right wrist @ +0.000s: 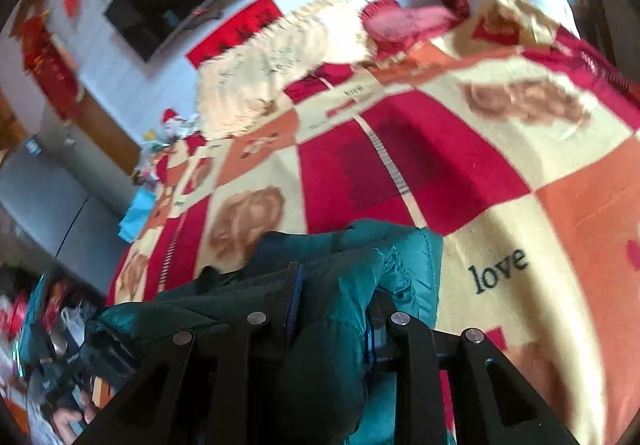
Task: Fold large clothes
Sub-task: 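Fold the held hem over onto the collar with both grippers, then open both grippers and smooth the folded jacket flat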
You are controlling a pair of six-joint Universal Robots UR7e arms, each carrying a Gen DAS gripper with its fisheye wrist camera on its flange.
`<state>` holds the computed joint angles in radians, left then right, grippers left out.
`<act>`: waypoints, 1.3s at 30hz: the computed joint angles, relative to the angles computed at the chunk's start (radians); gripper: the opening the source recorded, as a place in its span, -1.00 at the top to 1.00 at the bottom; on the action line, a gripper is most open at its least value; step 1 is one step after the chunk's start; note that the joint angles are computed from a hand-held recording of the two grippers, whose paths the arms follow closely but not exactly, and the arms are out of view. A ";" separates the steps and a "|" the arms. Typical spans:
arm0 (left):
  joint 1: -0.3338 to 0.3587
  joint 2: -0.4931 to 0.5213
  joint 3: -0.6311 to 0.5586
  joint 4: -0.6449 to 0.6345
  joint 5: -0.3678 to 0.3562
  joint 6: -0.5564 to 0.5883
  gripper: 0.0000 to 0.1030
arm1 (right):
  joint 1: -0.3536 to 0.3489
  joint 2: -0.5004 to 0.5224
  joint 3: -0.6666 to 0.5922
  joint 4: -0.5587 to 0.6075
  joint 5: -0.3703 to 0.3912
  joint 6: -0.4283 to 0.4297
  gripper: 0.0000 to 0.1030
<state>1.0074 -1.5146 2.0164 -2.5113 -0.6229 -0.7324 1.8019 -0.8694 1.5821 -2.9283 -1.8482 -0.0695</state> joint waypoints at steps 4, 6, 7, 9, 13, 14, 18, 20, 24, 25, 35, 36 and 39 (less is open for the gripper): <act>0.034 -0.012 -0.026 -0.018 -0.108 0.062 0.57 | -0.028 0.060 -0.073 0.069 0.016 0.036 0.24; 0.040 -0.037 -0.039 -0.002 -0.174 0.088 0.48 | -0.035 0.045 -0.070 0.061 0.060 0.040 -0.06; 0.034 -0.051 -0.040 0.009 -0.187 0.087 0.41 | -0.038 0.035 -0.060 0.047 0.086 0.040 -0.52; 0.003 -0.086 -0.025 0.024 -0.181 0.080 0.26 | -0.038 0.000 -0.010 -0.048 0.134 0.040 -0.88; -0.107 -0.136 0.054 -0.071 -0.028 0.079 -0.37 | -0.020 -0.062 0.059 -0.127 0.141 0.026 -0.88; -0.124 -0.140 0.070 -0.110 -0.006 0.091 -0.38 | -0.014 -0.070 0.071 -0.135 0.148 0.018 -0.88; -0.160 -0.109 0.074 -0.118 0.030 0.104 -0.42 | 0.041 -0.063 0.072 -0.068 0.117 -0.118 -0.88; -0.147 -0.055 0.046 -0.072 0.022 0.094 -0.42 | 0.088 -0.010 0.029 -0.019 0.030 -0.193 -0.88; -0.099 0.054 -0.004 -0.019 0.043 0.085 -0.42 | 0.145 0.113 -0.052 -0.015 -0.084 -0.324 -0.88; -0.082 0.087 -0.025 0.011 0.062 0.068 -0.42 | 0.153 0.142 -0.075 -0.012 -0.106 -0.342 -0.88; -0.005 0.218 -0.098 0.024 0.157 0.167 -0.61 | 0.129 0.351 -0.292 0.081 -0.278 -0.368 -0.90; -0.002 0.223 -0.099 0.014 0.159 0.173 -0.62 | 0.122 0.356 -0.305 0.100 -0.271 -0.353 -0.91; -0.002 0.236 -0.098 0.007 0.172 0.180 -0.63 | 0.110 0.367 -0.313 0.099 -0.262 -0.344 -0.93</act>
<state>1.0056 -1.2781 1.9180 -2.5048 -0.4506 -0.5527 1.9117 -0.5028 1.2690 -2.8295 -2.1103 -0.4139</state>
